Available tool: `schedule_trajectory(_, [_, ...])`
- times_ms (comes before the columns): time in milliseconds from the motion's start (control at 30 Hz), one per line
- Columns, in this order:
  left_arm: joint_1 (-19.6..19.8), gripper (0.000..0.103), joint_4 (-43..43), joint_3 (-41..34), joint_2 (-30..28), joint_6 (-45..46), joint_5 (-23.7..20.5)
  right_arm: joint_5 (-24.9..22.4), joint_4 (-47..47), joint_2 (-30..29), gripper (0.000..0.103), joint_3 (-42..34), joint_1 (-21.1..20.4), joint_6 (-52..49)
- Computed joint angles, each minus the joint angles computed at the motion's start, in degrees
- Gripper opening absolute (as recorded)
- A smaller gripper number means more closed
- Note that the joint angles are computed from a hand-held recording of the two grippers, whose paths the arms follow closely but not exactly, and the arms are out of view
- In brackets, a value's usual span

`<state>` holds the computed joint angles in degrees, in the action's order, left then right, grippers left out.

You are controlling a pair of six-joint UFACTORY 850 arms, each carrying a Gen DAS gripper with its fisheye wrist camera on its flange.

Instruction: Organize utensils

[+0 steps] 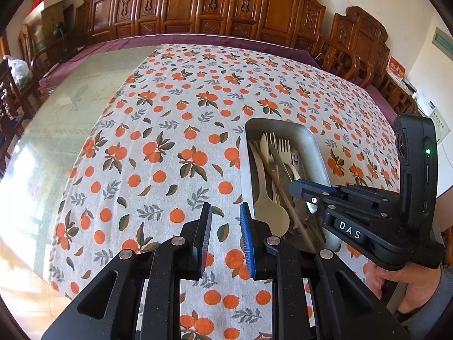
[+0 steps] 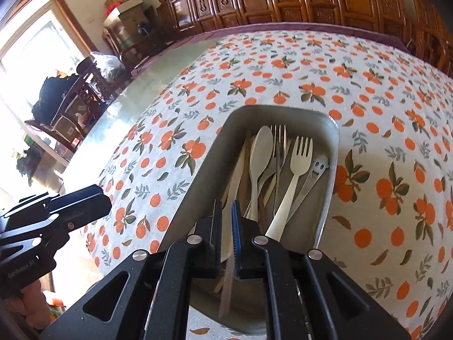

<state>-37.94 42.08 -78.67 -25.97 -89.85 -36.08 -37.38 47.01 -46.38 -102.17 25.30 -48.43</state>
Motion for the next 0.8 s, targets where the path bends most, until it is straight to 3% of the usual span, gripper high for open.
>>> schedule_trajectory(133, [-0.79,0.020,1.09,-0.65,0.22,-0.82,-1.15,2.77,1.96,3.17,0.010,3.54,-0.53,-4.82])
schedule_trajectory(333, [-2.94,0.035,4.13,-2.44,0.25,-3.24,-3.89,7.09,8.64,10.40,0.010,12.01,-2.57,-14.35])
schedule_trajectory(533, [-5.60,0.076,7.05,-4.50,-0.52,-5.86,-7.60,9.82,14.91,17.42,0.011,19.99,-4.90,-22.56])
schedule_trajectory(733, [-8.53,0.092,9.80,-6.78,-1.47,-7.65,-11.56,11.70,22.84,24.43,0.026,27.67,-7.21,-31.53])
schedule_trajectory(800, [-9.43,0.094,11.17,-6.97,-1.43,-8.66,-11.91,12.29,26.39,26.89,0.045,30.34,-8.10,-34.92])
